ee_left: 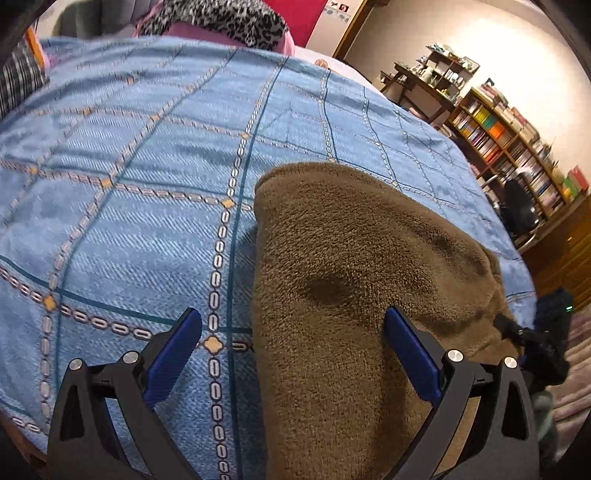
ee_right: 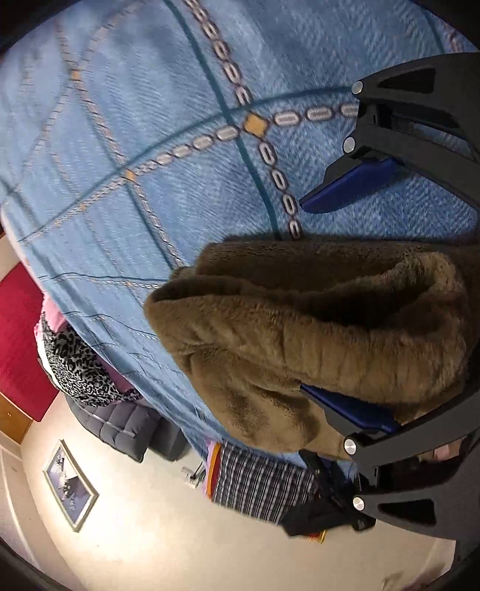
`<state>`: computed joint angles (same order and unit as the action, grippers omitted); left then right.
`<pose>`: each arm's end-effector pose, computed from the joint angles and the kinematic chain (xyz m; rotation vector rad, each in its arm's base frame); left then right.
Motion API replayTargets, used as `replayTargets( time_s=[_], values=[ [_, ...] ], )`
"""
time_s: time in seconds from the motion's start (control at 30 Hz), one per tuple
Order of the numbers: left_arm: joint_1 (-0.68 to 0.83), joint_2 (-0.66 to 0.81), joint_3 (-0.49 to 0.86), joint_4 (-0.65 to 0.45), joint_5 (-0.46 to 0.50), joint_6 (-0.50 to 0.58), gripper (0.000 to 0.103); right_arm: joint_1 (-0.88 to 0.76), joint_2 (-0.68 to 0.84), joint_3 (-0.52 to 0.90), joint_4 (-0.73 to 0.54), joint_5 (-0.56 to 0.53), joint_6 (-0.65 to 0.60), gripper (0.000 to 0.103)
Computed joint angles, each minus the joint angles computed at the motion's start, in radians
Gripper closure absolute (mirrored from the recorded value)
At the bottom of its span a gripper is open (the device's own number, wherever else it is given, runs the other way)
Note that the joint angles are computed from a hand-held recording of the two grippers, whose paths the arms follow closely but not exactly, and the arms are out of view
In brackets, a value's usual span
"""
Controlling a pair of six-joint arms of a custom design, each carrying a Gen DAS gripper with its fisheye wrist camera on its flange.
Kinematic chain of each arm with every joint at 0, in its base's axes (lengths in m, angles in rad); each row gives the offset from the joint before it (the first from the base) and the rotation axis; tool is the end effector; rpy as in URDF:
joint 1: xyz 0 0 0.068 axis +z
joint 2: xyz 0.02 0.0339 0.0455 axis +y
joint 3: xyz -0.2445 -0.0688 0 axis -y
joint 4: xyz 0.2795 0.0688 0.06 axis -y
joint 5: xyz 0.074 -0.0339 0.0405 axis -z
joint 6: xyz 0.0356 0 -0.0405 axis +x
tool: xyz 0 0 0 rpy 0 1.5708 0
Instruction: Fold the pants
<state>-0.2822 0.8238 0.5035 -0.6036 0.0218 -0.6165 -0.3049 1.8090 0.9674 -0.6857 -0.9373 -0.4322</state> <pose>0.1958 -0.0576 0.1744 -0.4134 2.5059 -0.3948 0.3070 -0.0665 0.0877 -0.1879 2.5126 1.1701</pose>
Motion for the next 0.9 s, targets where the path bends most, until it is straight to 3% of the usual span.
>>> replayTargets(
  time_s=[0.37,0.5,0.63,0.77,0.9],
  values=[
    [0.184,0.061,-0.061,0.126,0.391,0.024,0.005,0.071,0.045,0.049,-0.071,0.000,-0.078,0.010],
    [0.161,0.064,-0.063,0.144,0.399,0.030,0.005,0.084,0.044,0.044,-0.046,-0.007,-0.055,0.011],
    [0.131,0.083,-0.055,0.150,0.412,0.047,0.006,0.078,0.050,0.049,-0.064,-0.012,-0.072,0.019],
    [0.122,0.095,-0.051,0.165,0.425,0.045,0.023,0.050,0.072,0.064,-0.120,-0.025,-0.137,0.035],
    [0.072,0.027,-0.042,0.105,0.360,0.052,0.038,0.039,0.043,0.052,-0.133,-0.030,-0.158,0.043]
  ],
)
